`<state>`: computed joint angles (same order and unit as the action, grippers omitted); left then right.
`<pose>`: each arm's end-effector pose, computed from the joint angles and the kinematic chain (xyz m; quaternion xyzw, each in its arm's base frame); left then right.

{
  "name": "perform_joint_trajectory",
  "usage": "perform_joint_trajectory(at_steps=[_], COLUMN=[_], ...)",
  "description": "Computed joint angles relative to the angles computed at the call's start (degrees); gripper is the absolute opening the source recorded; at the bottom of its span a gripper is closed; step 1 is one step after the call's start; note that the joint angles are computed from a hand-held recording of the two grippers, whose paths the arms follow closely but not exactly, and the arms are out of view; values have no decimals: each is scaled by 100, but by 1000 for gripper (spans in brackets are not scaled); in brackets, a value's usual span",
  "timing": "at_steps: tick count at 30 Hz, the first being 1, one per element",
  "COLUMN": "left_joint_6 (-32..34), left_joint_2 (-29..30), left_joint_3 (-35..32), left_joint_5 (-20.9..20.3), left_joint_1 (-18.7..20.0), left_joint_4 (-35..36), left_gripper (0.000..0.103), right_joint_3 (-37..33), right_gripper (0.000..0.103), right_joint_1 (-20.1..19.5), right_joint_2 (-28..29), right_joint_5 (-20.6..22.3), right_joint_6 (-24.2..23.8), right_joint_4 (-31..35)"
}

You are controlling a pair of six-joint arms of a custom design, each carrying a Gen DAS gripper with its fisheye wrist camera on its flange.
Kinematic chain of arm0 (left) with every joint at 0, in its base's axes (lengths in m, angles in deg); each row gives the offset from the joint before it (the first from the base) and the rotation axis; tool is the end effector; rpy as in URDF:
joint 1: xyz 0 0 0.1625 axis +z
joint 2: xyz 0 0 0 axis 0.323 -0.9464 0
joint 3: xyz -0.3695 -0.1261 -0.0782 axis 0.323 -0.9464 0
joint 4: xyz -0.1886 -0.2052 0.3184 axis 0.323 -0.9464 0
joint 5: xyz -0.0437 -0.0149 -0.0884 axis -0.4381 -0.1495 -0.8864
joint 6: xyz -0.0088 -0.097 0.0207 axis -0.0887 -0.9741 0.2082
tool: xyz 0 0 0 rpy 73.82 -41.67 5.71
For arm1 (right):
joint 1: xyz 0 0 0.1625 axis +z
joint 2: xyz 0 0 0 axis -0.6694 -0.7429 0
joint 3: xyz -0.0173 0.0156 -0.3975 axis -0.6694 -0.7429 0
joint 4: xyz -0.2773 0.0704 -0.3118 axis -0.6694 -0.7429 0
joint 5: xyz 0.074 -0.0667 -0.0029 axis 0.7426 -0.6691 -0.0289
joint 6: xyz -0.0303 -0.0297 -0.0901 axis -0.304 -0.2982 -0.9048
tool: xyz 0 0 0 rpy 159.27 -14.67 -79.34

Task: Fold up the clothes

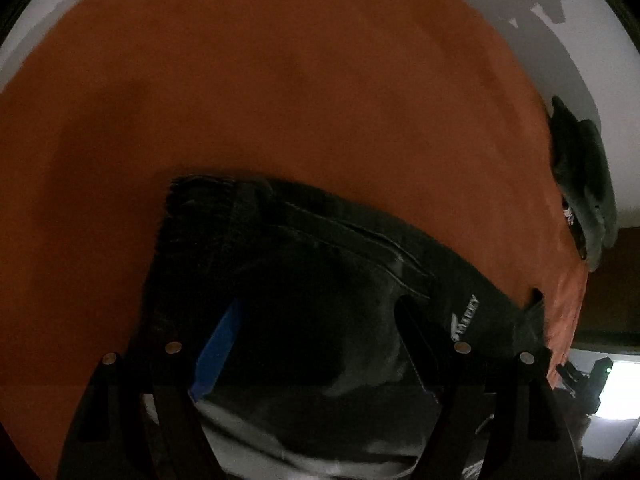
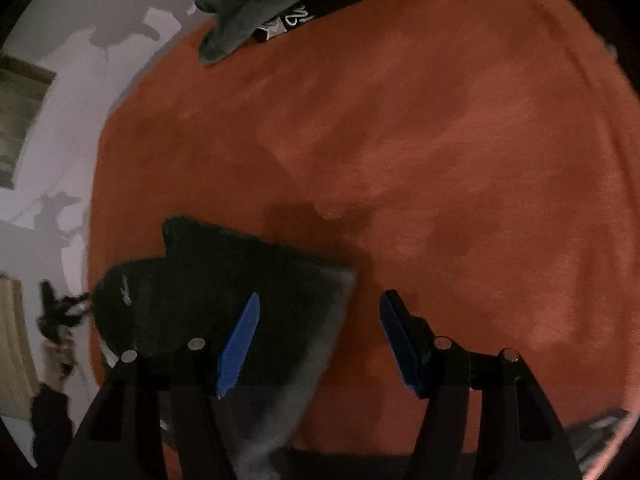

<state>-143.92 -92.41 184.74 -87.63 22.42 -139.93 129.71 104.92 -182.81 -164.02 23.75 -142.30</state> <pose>-0.2140 -0.4294 0.1887 -0.1955 0.9403 -0.1629 0.2261 -0.1153 -0.4832 0.5088 -0.0225 -0.9856 0.0970 0.1367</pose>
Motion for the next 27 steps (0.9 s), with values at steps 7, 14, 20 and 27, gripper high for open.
perform_joint_trajectory(at_steps=[7, 14, 20, 27], left_joint_6=[515, -188, -138, -291], left_joint_2=[303, -28, -140, -390], left_joint_3=[-32, 303, 370, 603], left_joint_5=[394, 1101, 1533, 1216], left_joint_1=[-284, -829, -856, -660], left_joint_4=[577, 654, 451, 210], left_gripper=[36, 5, 0, 8], right_joint_3=[637, 1122, 1147, 450], right_gripper=[27, 5, 5, 22], right_joint_1=[-40, 193, 1523, 2400], right_joint_2=[-136, -937, -940, 263], right_joint_5=[-87, 774, 1366, 890], right_joint_6=[-164, -364, -547, -393], right_joint_4=[-510, -1065, -1916, -774])
